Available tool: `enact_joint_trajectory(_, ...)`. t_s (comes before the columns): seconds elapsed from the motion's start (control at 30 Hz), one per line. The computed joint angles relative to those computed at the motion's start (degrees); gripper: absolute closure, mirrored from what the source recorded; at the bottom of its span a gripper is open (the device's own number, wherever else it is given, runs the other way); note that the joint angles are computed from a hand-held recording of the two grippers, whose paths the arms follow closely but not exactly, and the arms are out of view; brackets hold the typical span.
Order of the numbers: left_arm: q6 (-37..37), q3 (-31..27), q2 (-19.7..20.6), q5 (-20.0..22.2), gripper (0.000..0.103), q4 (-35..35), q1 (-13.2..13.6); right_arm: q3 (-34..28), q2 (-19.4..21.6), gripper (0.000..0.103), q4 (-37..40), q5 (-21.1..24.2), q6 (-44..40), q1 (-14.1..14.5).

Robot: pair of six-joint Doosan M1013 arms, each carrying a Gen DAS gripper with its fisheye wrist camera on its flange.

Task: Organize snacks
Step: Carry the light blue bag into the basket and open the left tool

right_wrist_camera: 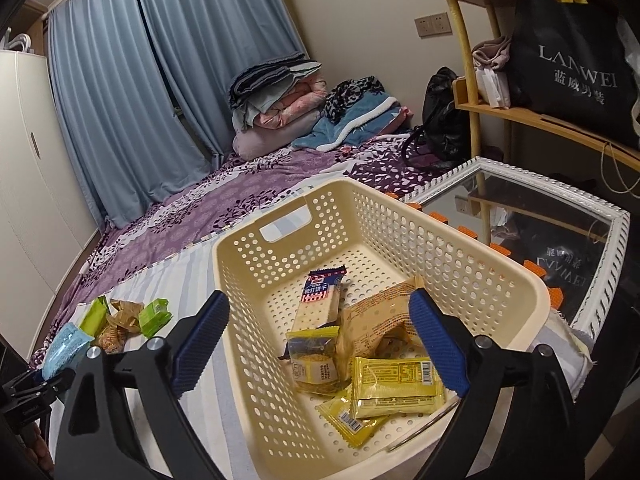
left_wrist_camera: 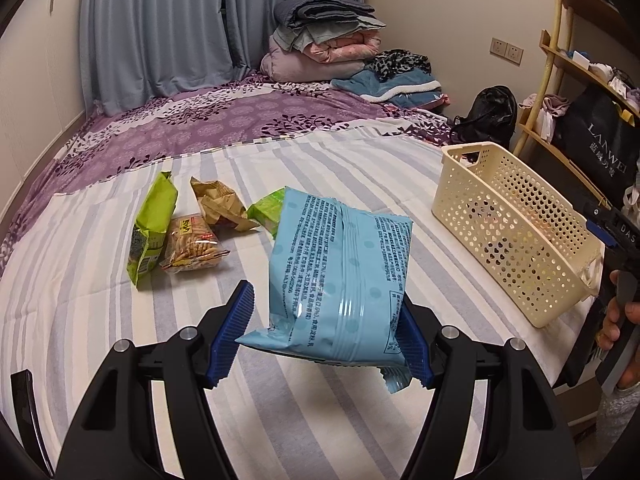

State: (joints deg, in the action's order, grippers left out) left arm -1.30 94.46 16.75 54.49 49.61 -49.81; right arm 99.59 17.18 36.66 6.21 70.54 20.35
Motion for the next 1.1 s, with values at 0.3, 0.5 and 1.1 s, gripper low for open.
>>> enact_joint_trajectory(0.3,4.09,-3.43,1.75,-1.44,0.034,0.21,0.64,0.52,0.09,0.009,6.66,0.0,-6.42,-0.6)
enact_joint_trajectory(0.5,7.57,-6.75,3.52,-2.25,0.034,0.74,1.1,0.95,0.04,0.009,14.69,-0.51,-15.44,-0.6)
enact_joint_trajectory(1.1,22.87,-21.17,11.77,-3.85,0.034,-1.56,2.21,1.79,0.15,0.009,36.85,0.3,-38.35,-1.25)
